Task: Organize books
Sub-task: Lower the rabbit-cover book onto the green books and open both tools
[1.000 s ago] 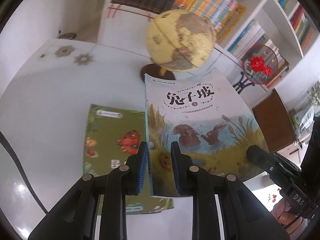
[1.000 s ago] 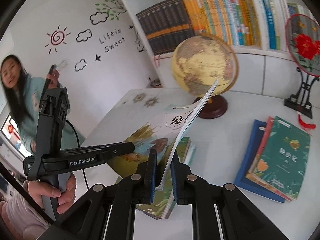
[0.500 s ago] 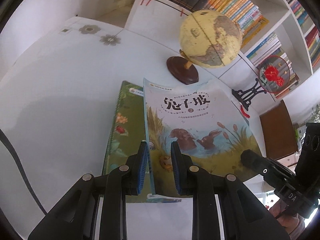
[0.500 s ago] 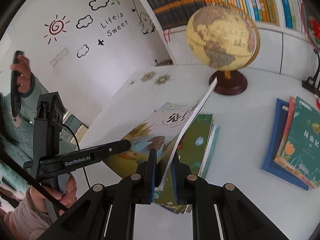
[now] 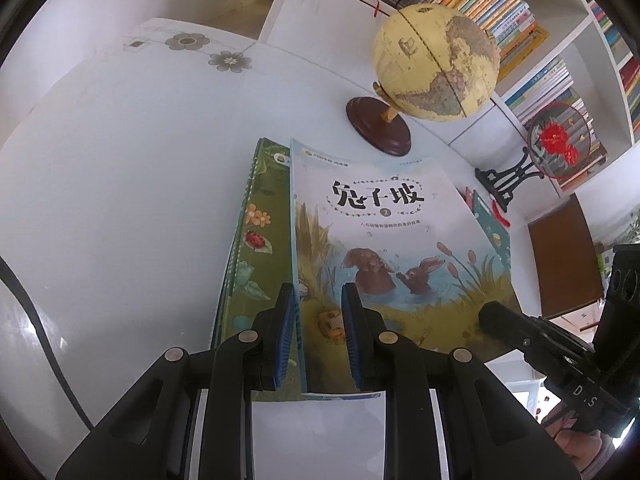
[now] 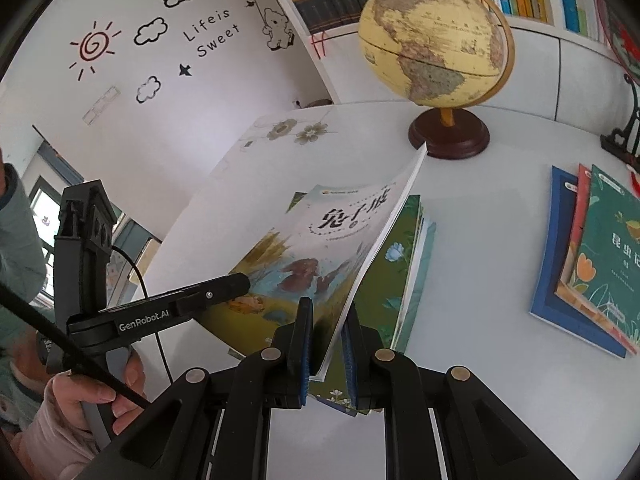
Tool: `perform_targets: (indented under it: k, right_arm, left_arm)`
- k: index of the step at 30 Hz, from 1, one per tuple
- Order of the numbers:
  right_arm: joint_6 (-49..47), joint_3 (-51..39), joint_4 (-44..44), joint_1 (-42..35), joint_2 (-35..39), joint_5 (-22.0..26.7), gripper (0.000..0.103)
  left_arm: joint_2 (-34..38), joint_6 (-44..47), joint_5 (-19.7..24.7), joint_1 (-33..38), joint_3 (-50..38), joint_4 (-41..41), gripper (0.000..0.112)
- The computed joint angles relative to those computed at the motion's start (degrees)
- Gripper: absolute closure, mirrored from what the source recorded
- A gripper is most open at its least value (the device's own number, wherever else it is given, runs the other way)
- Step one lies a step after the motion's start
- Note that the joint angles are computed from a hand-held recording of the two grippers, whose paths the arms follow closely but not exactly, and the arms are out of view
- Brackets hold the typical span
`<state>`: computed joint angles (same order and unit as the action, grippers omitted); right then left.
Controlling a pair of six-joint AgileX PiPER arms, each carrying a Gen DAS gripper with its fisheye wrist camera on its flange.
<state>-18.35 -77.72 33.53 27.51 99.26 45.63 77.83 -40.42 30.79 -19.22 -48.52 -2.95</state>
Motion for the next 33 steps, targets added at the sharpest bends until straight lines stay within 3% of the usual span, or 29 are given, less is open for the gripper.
perform_targets:
  k: [19, 24, 26, 28, 29, 33]
  right_arm:
    - [8.83, -1.31, -4.2, 0.86, 3.28, 2.03, 0.084]
    - [10.68, -2.41, -5.93, 1.69, 4.42, 3.28, 0.074]
    - [11.63, -2.67, -6.58, 2.05, 4.69, 3.49, 0.06]
    - [13.1, -2.72, -7.72, 2.45, 4.73, 3.26, 0.051]
    - [14.14, -2.82, -8.55, 2.65, 4.76, 3.17, 0.047]
    - [16.69, -2.48, -9.87, 2.53, 4.39, 2.96, 0.046]
  left_arm:
    - [0.6, -4.48, 1.48, -1.32, -0.72, 2.87, 0.092]
    - [0.63, -6.7, 2.15, -1.71, -0.49, 3.97, 0.081]
    - [0.63, -6.92, 2.32, -1.63, -0.31, 3.9, 0.081]
    - [1.31, -7.09, 3.93, -1.78, -1.12, 4.19, 0.076]
    - [1.75, -7.43, 4.78, -1.93, -1.6, 4.77, 0.069]
    - [1.49, -11.1, 5.91, -3.13, -1.72, 8.37, 0.035]
